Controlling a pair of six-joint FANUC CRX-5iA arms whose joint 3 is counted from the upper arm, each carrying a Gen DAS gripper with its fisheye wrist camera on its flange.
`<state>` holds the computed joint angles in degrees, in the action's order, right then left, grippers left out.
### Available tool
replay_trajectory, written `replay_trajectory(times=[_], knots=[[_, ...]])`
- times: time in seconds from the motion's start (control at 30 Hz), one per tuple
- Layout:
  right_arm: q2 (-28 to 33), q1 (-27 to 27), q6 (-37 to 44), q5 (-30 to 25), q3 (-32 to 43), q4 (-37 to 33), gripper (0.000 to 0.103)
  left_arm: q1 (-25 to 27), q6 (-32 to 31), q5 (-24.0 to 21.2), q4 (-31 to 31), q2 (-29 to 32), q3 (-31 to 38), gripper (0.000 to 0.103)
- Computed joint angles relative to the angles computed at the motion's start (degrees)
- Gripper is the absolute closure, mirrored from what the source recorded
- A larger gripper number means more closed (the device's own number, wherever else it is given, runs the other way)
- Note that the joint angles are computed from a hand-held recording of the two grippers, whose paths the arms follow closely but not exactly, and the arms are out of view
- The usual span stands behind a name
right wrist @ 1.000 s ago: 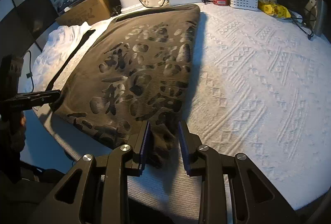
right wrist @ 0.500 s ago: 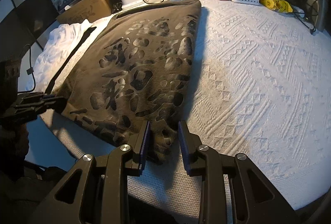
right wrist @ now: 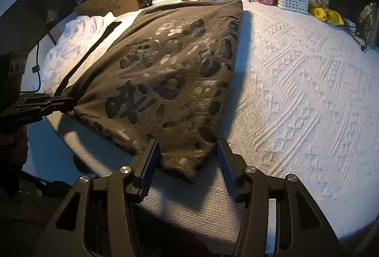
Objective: Fold small clothes
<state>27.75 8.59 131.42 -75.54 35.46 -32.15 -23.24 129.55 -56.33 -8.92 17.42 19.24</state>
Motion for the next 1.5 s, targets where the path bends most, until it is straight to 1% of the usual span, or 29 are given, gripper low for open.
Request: replay_trajectory(times=[0.13, 0.27, 0.3, 0.33, 0.37, 0.4, 0.47, 0.5, 0.53, 0.63, 0.67, 0.73, 0.8, 0.83, 0.87, 0.9, 0.93, 0.97, 1.03, 1.13, 1.23, 1.33, 1.4, 1.43, 1.5], knots=[[-1.0, 0.6, 1.4, 2.3, -2.1, 0.5, 0.050, -0.6, -0.3, -1.1, -1.4, 0.6, 0.9, 0.094], [-1.2, 0.7, 1.1, 2.8, -2.4, 0.4, 0.051, -0.6, 0.4, -0.3, -1.5, 0.1, 0.0, 0.094], [-1.3, 0.8, 1.2, 3.0, -2.6, 0.5, 0.053, -0.6, 0.6, -0.3, -1.6, 0.1, 0.0, 0.094], [-1.3, 0.8, 1.3, 2.9, -2.5, 0.5, 0.062, -0.7, 0.6, -0.5, -1.9, 0.1, 0.1, 0.094], [-1.3, 0.7, 1.4, 2.9, -2.6, 0.4, 0.066, -0.8, 0.6, -0.6, -2.0, 0.2, 0.2, 0.094], [-1.5, 0.8, 1.7, 3.3, -2.9, 0.6, 0.068, -0.9, 0.7, -0.7, -2.1, 0.3, 0.4, 0.094], [-2.7, 1.3, 4.6, 5.5, -4.8, 1.6, 0.080, -0.9, 0.7, -0.7, -2.2, 0.3, 0.4, 0.094], [-3.0, 1.3, 4.9, 6.0, -5.2, 1.7, 0.083, -1.1, 0.9, -0.5, -2.4, 0.3, 0.4, 0.094], [-3.2, 1.3, 5.0, 6.9, -5.7, 2.0, 0.089, -1.2, 1.2, -0.5, -2.6, 0.5, 0.6, 0.094], [-3.3, 1.0, 5.3, 7.5, -5.8, 2.3, 0.098, -2.6, 1.9, -3.4, -5.1, 2.2, 3.9, 0.094], [-3.4, 0.8, 5.4, 7.9, -5.9, 2.7, 0.098, -2.8, 2.0, -3.9, -5.4, 2.7, 4.8, 0.094], [-3.5, 0.4, 5.3, 9.0, -6.3, 4.1, 0.098, -2.7, 1.2, -3.6, -4.2, 3.2, 5.4, 0.094], [-3.8, -0.1, 4.3, 10.7, -6.8, 6.0, 0.099, -2.5, -1.4, -1.8, -1.0, 4.0, 5.8, 0.094], [-3.7, -0.7, 3.6, 11.2, -6.7, 6.9, 0.099, -2.7, -3.0, -1.9, 0.1, 5.0, 7.1, 0.094], [-3.6, -1.2, 3.1, 11.5, -6.5, 7.4, 0.100, -2.9, -3.8, -2.4, 0.5, 5.8, 8.3, 0.094], [-4.0, -1.2, 2.1, 13.2, -7.4, 9.6, 0.103, -3.6, -4.1, -3.7, -0.3, 7.0, 10.4, 0.094], [-4.4, -1.2, 1.6, 15.0, -8.4, 11.3, 0.103, -4.6, -3.6, -6.2, -2.6, 8.3, 13.1, 0.094], [-4.4, -1.7, 1.1, 15.4, -8.6, 12.4, 0.103, -4.9, -3.6, -7.3, -3.4, 8.8, 14.1, 0.094], [-2.9, -3.9, 0.2, 12.1, -5.9, 10.8, 0.103, -4.5, -3.4, -6.7, -2.5, 8.4, 13.3, 0.094], [-1.9, -6.2, 0.1, 9.3, -3.5, 7.7, 0.103, -4.0, -3.6, -5.5, -1.5, 7.5, 11.6, 0.094], [-0.6, -7.0, -1.8, 6.7, -0.6, 4.5, 0.103, -4.4, -3.8, -6.3, -2.1, 7.4, 11.7, 0.094], [0.6, -6.9, -1.6, 3.9, 2.2, 1.4, 0.103, -4.4, -3.9, -6.4, -2.1, 7.0, 11.1, 0.094], [1.1, -6.3, -1.1, 2.4, 3.3, 0.8, 0.103, -4.3, -3.9, -6.6, -1.8, 6.7, 10.8, 0.094], [1.5, -5.8, -0.9, 1.7, 4.0, 0.6, 0.100, -4.4, -3.9, -6.9, -1.7, 6.8, 10.9, 0.093], [2.1, -5.0, -0.6, 0.8, 4.9, 0.5, 0.090, -4.1, -4.3, -7.6, -1.1, 6.8, 11.2, 0.093]])
